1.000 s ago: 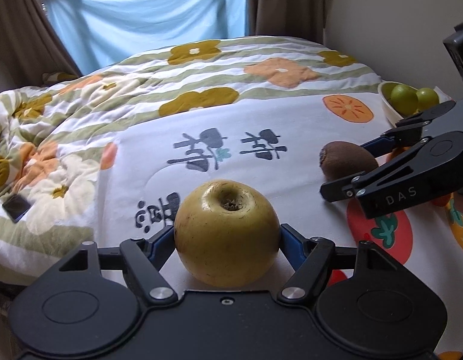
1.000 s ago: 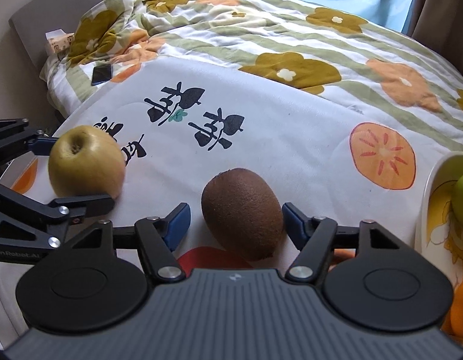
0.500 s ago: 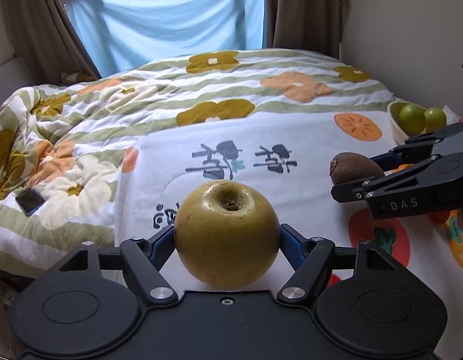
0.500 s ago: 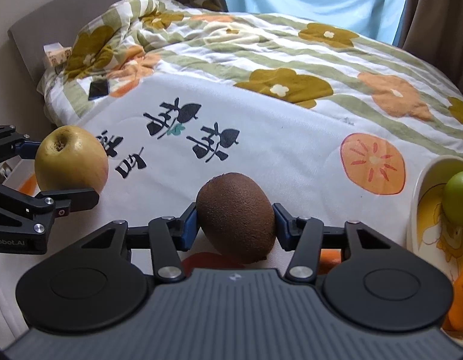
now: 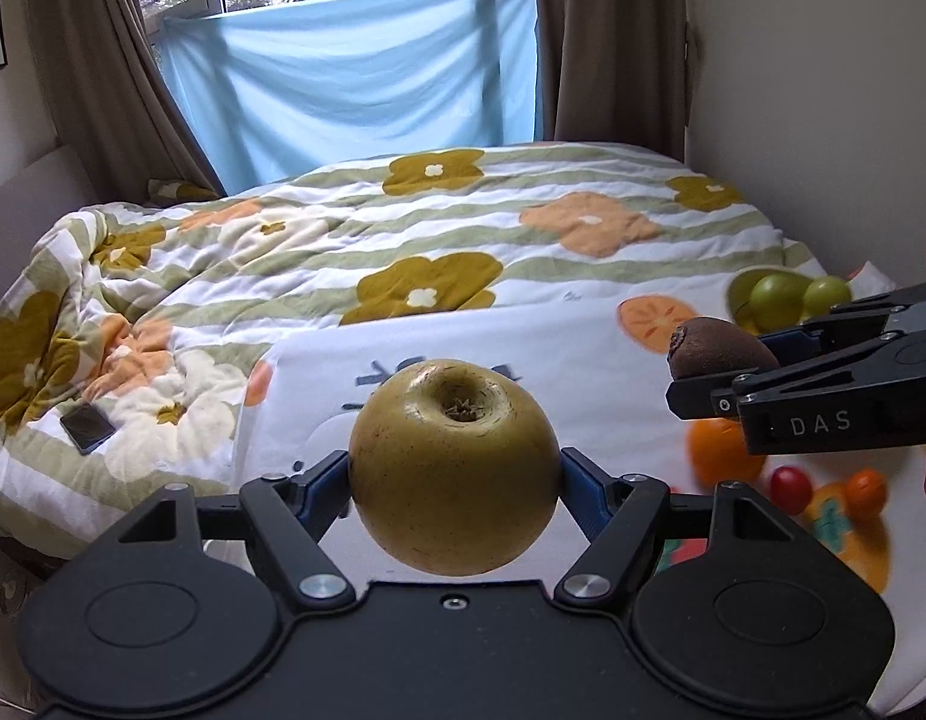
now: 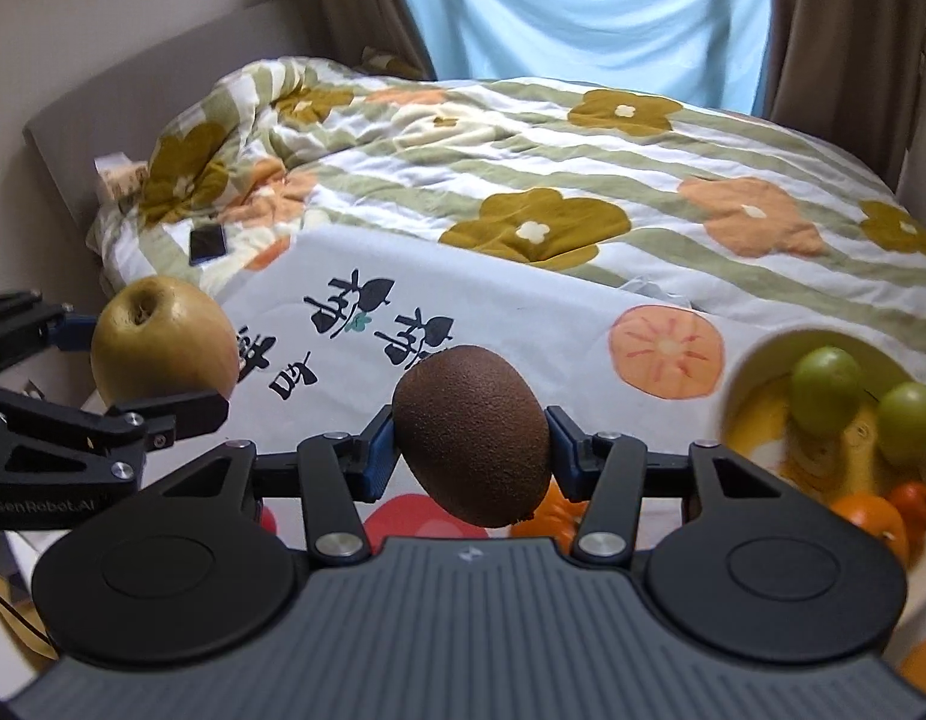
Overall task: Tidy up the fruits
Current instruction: 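Carry both fruits to the duck bowl while the left tool releases the pear inside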
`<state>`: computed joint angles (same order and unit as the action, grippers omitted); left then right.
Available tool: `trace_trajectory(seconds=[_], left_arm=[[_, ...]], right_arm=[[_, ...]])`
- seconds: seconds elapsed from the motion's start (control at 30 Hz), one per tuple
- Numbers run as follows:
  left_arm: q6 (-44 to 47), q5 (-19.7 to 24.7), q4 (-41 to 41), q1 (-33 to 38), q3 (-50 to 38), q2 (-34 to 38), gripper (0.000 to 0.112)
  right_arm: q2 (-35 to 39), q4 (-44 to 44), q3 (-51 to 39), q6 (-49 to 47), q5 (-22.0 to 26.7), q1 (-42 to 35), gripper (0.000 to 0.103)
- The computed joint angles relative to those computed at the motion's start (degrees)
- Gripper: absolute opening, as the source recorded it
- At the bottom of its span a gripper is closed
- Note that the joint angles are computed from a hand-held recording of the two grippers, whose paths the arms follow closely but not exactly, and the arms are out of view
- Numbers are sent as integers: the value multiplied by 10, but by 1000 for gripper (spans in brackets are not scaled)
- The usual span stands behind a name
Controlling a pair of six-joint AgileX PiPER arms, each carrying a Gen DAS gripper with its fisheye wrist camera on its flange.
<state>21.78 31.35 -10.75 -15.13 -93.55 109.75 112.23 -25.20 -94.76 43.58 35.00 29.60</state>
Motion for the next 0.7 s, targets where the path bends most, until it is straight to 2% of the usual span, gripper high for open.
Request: trace_trajectory(seconds=[0.33,0.53,0.7], left_arm=[[-175,7,112,-102,1,-37,77],[-270,44,175,-176,-70,0,77],[-320,86,207,-225,-169,63,77]], right_arm=[[-146,32,129,-49,-5,-55,66],[-218,93,202,-136,-20,-131,66],[-251,182,243,-252,-38,-210,66]])
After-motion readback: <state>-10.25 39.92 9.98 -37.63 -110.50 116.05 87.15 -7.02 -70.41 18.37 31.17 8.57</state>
